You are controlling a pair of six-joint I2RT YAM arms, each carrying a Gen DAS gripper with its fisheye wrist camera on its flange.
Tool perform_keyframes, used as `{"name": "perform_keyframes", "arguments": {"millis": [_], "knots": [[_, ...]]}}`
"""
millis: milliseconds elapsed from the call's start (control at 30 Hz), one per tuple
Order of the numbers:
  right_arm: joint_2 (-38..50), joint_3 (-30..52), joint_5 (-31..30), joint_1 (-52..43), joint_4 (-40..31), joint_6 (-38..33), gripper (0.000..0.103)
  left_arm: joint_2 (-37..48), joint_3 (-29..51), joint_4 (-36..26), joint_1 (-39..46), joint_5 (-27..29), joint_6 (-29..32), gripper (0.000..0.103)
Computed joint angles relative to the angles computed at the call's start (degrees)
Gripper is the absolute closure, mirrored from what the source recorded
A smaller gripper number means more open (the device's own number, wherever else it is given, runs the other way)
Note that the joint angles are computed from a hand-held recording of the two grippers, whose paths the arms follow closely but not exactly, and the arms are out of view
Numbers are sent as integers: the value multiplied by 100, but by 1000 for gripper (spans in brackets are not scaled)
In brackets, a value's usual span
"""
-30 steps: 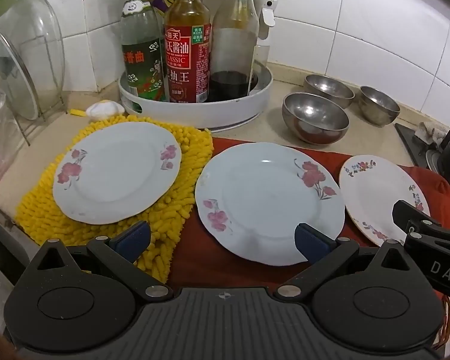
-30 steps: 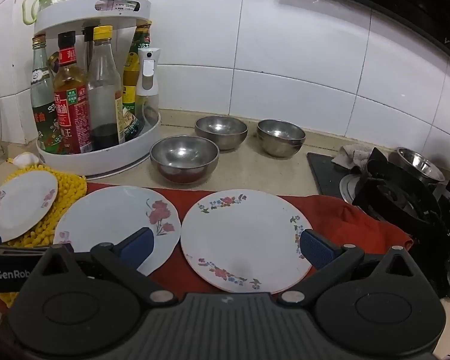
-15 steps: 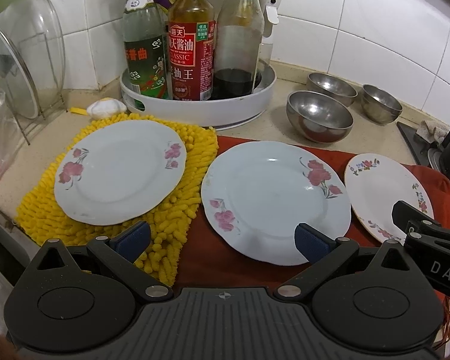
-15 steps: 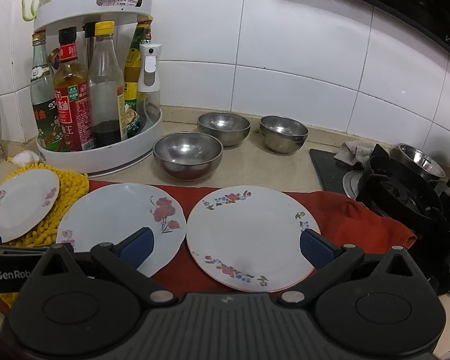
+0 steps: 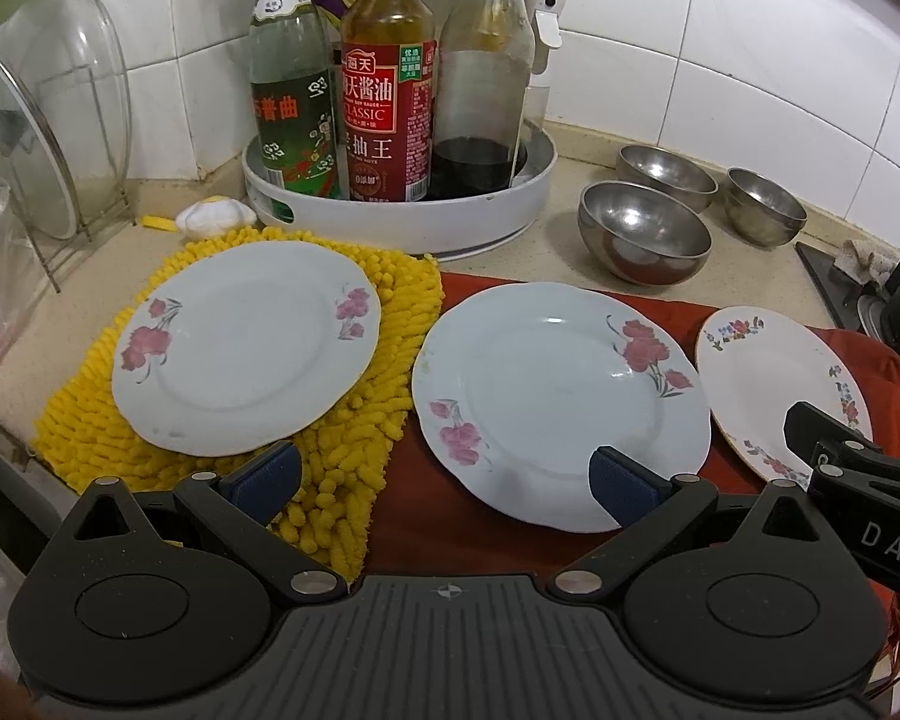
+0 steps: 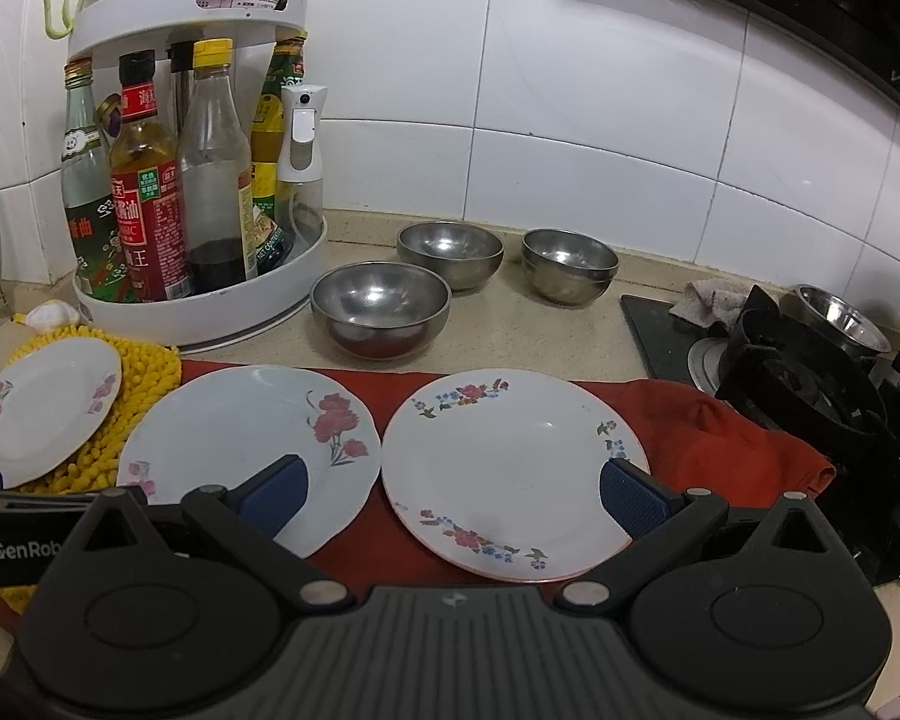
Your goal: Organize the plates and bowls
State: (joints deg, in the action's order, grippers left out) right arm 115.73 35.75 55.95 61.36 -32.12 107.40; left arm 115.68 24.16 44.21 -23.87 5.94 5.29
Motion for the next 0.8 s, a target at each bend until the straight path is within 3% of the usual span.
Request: {"name": "perform_keyframes", "arguments": {"millis": [667, 800], "knots": [[255, 190, 223, -93, -72, 32, 3, 252, 90, 293, 156, 319, -101, 0], [180, 121, 201, -155, 210, -134, 3, 315, 158, 280, 184, 360, -111, 0]]}}
